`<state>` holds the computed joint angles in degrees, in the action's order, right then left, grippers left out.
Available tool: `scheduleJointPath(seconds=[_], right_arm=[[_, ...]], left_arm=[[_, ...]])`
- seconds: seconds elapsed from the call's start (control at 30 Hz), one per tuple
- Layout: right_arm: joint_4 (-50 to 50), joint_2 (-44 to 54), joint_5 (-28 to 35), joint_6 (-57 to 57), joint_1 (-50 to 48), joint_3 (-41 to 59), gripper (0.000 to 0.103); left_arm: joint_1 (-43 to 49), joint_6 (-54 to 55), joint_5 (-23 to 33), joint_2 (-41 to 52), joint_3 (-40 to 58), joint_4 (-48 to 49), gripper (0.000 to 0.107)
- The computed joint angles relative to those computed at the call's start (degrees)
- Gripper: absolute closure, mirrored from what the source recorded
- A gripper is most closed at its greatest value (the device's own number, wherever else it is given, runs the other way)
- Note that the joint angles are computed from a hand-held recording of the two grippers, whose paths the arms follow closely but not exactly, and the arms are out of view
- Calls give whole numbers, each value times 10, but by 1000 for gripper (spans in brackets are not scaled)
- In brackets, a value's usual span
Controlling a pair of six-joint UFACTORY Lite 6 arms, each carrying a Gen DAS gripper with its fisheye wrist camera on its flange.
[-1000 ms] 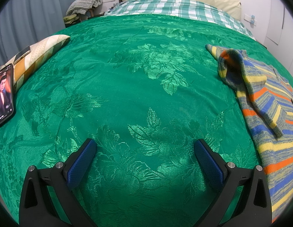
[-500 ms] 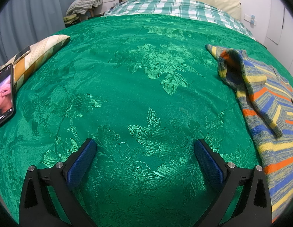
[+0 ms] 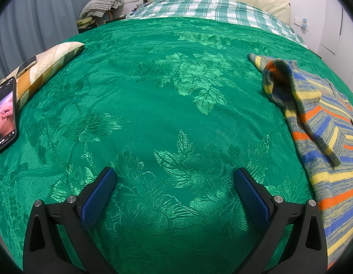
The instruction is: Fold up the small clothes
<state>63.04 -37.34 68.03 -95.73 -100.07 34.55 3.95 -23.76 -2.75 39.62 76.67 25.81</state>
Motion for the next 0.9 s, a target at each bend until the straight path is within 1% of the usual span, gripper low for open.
scheduleJointPath(seconds=[0.17,0.27,0.3,0.33,0.4,0.43,0.47,0.5,0.53,0.57,0.6,0.67,0.7,0.73,0.77,0.8,0.83,0.87,0.9], right_arm=[[-7,4,-8,8,14,5,16],[-26,38,-9,37,50,35,15],[-35,63,-18,53,86,57,15],[-44,84,-44,70,134,80,14],[-71,120,-134,116,254,123,14],[-93,150,-176,121,314,154,14],[-90,205,-193,101,374,199,13],[-111,247,-228,105,434,232,13],[-139,297,-252,114,494,274,13],[-181,335,-295,148,554,302,13],[-212,395,-324,160,614,343,13],[-279,514,-341,224,701,437,14],[-304,571,-337,255,729,485,16],[-330,631,-321,281,750,544,23],[-355,691,-330,331,776,593,29],[-384,751,-331,379,795,650,30],[-398,805,-309,403,798,710,41],[-412,865,-298,451,797,770,66],[-408,908,-262,474,787,830,75]], left_arm=[[0,-2,0,0,0,3,4],[0,-2,0,0,0,3,4],[1,-3,0,0,0,3,4],[0,-3,0,0,0,3,4],[0,-3,0,0,0,3,4],[1,-3,0,0,0,3,4],[0,-3,0,0,0,3,4],[1,-4,-1,0,0,4,4],[0,-4,0,0,0,4,4],[0,-4,0,0,0,4,4],[1,-4,0,1,0,5,4],[0,-4,0,1,0,4,4],[0,-4,0,0,1,4,4],[0,-4,0,1,0,4,4],[0,-4,0,1,0,4,4],[0,-4,0,1,0,4,4],[0,-4,0,0,1,4,4],[0,-4,0,1,1,4,4],[1,-4,0,0,0,4,4]])
